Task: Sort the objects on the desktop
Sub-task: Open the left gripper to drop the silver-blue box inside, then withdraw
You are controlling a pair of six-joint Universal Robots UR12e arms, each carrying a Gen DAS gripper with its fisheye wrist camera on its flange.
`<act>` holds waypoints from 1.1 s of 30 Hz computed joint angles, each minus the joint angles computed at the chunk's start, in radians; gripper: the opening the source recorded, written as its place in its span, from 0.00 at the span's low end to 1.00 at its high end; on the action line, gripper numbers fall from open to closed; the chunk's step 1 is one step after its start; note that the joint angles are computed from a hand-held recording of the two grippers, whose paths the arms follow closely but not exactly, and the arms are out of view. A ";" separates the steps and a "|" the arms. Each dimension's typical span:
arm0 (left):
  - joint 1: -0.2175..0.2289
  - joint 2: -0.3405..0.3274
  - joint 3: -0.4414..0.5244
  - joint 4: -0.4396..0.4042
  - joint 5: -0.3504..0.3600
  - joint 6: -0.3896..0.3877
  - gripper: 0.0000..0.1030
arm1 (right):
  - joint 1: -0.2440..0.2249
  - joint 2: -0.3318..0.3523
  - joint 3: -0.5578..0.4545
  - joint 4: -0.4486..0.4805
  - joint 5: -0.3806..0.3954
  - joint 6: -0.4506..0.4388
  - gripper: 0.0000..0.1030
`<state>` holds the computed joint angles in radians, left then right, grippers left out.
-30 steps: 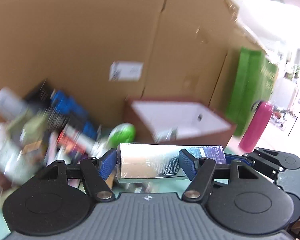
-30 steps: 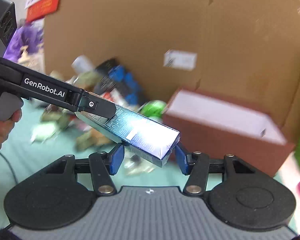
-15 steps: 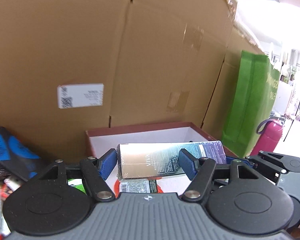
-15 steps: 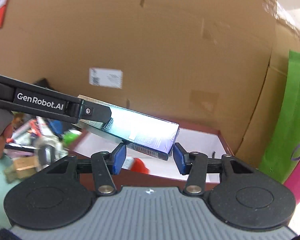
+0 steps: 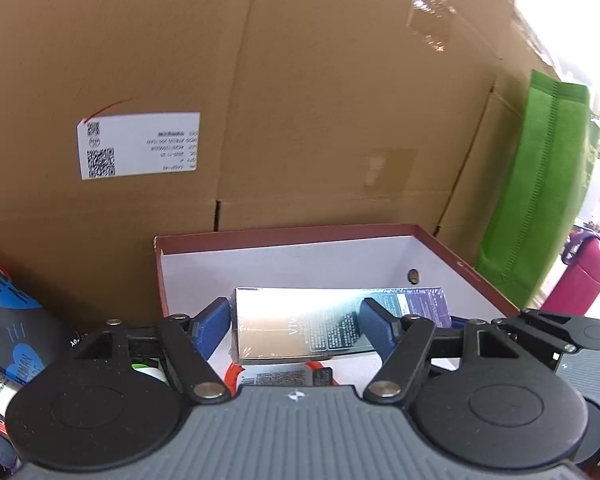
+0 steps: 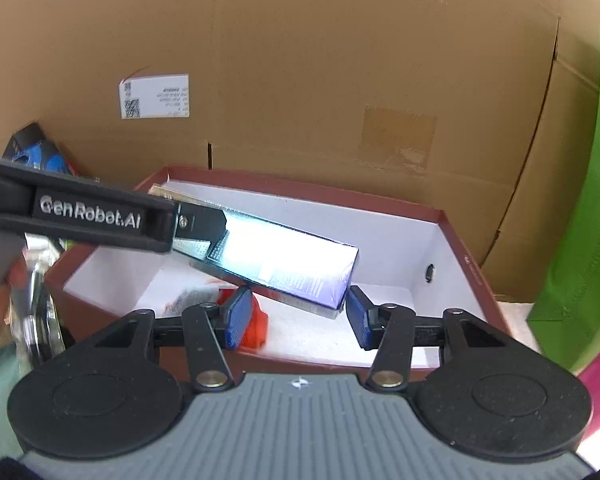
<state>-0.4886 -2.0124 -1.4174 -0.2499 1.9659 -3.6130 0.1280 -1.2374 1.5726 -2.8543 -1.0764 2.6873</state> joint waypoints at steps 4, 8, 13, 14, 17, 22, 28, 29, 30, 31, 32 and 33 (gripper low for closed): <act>0.025 0.023 -0.033 0.018 -0.145 -0.022 0.96 | 0.004 0.014 -0.022 0.041 0.027 0.010 0.71; 0.021 0.032 -0.048 0.034 -0.159 0.003 0.97 | 0.011 0.015 -0.004 -0.037 0.019 0.034 0.86; 0.020 0.042 -0.064 0.041 -0.163 -0.007 0.97 | 0.023 0.011 0.017 -0.114 -0.039 0.073 0.89; 0.020 0.045 -0.068 0.046 -0.164 -0.005 0.97 | 0.025 0.009 0.021 -0.122 -0.050 0.090 0.89; 0.019 0.049 -0.074 0.064 -0.165 -0.009 0.97 | 0.025 -0.001 0.028 -0.119 -0.067 0.145 0.91; 0.005 0.077 -0.106 0.086 -0.138 -0.005 0.97 | 0.018 -0.034 0.038 -0.042 -0.052 0.232 0.91; -0.010 0.136 -0.180 0.146 -0.117 -0.039 0.97 | 0.009 -0.100 0.071 0.063 -0.013 0.279 0.91; -0.015 0.149 -0.193 0.149 -0.107 -0.041 0.97 | 0.005 -0.112 0.079 0.079 0.012 0.285 0.91; -0.020 0.161 -0.207 0.159 -0.100 -0.040 0.97 | 0.003 -0.123 0.087 0.094 0.029 0.291 0.91; -0.025 0.172 -0.222 0.170 -0.092 -0.038 0.97 | 0.001 -0.135 0.098 0.100 0.045 0.295 0.91; -0.033 0.185 -0.237 0.177 -0.077 -0.035 0.97 | -0.001 -0.147 0.112 0.096 0.062 0.298 0.91; -0.043 0.197 -0.249 0.175 -0.054 -0.031 0.97 | -0.002 -0.158 0.127 0.089 0.079 0.300 0.91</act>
<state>-0.5311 -1.8153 -1.6664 -0.0747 1.9117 -3.6439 0.1257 -1.3958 1.6994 -2.7654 -0.9974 2.9869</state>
